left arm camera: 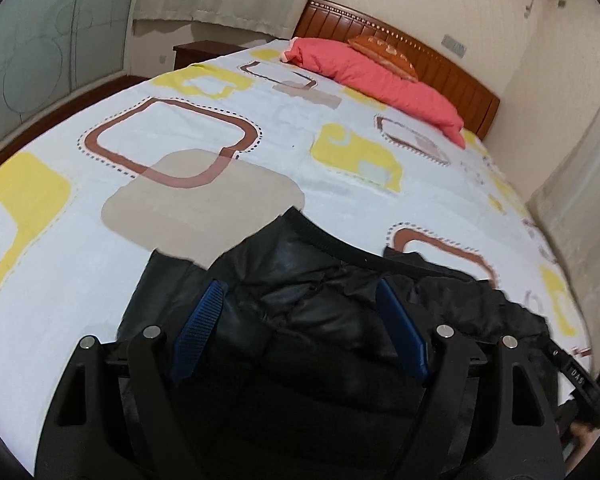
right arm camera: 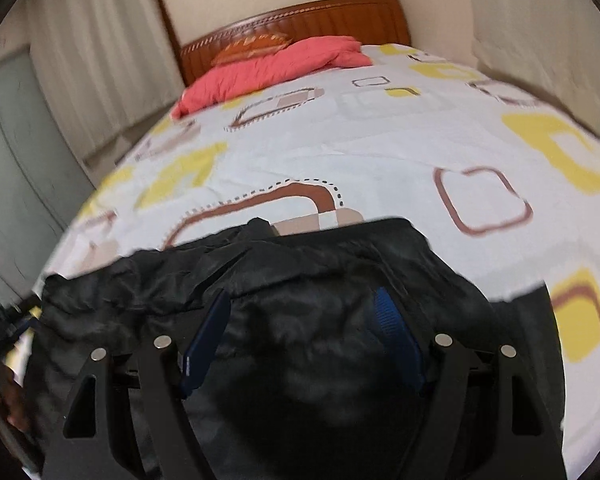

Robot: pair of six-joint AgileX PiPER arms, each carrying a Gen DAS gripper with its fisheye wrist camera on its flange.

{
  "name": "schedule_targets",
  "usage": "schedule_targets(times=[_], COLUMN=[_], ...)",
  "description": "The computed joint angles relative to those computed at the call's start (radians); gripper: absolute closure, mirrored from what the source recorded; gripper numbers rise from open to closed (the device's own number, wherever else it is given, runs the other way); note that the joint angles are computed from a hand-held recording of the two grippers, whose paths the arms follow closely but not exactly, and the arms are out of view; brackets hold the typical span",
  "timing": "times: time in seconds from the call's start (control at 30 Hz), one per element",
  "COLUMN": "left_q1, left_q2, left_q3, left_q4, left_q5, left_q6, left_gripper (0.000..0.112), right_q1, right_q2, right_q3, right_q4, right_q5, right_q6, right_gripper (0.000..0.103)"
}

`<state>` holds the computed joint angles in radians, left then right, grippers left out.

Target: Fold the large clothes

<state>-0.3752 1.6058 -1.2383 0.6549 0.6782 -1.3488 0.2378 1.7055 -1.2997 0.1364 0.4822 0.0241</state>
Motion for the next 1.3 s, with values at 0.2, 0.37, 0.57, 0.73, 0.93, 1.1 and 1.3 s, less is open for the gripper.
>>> schedule_targets(times=[0.2, 0.37, 0.57, 0.73, 0.93, 1.1, 1.3], left_q1=[0.051, 0.032, 0.111, 0.106, 0.09, 0.034, -0.119], left_q2=[0.166, 0.081, 0.037, 0.135, 0.015, -0.253, -0.62], left_q3=[-0.111, -0.072, 0.016, -0.05, 0.016, 0.22, 0.536], left_q4=[-0.152, -0.121, -0.146, -0.155, -0.144, -0.063, -0.021], left_q5=[0.033, 0.053, -0.018, 0.025, 0.04, 0.078, 0.145], left_q6=[0.191, 0.149, 0.057, 0.108, 0.066, -0.132, -0.478], left_gripper=[0.033, 0.033, 0.033, 0.028, 0.028, 0.028, 0.027], right_q1=[0.004, -0.069, -0.089, -0.077, -0.127, -0.243, -0.542], right_q2=[0.132, 0.059, 0.109, 0.131, 0.0, -0.197, -0.432], right_q3=[-0.096, -0.059, -0.075, -0.067, 0.029, 0.19, 0.407], right_q4=[-0.089, 0.079, -0.023, -0.059, 0.065, 0.216, 0.45], right_q5=[0.079, 0.066, 0.072, 0.033, 0.025, 0.066, 0.221], right_q6=[0.07, -0.07, 0.012, 0.058, -0.039, -0.202, -0.466], right_gripper=[0.028, 0.029, 0.029, 0.028, 0.028, 0.028, 0.028])
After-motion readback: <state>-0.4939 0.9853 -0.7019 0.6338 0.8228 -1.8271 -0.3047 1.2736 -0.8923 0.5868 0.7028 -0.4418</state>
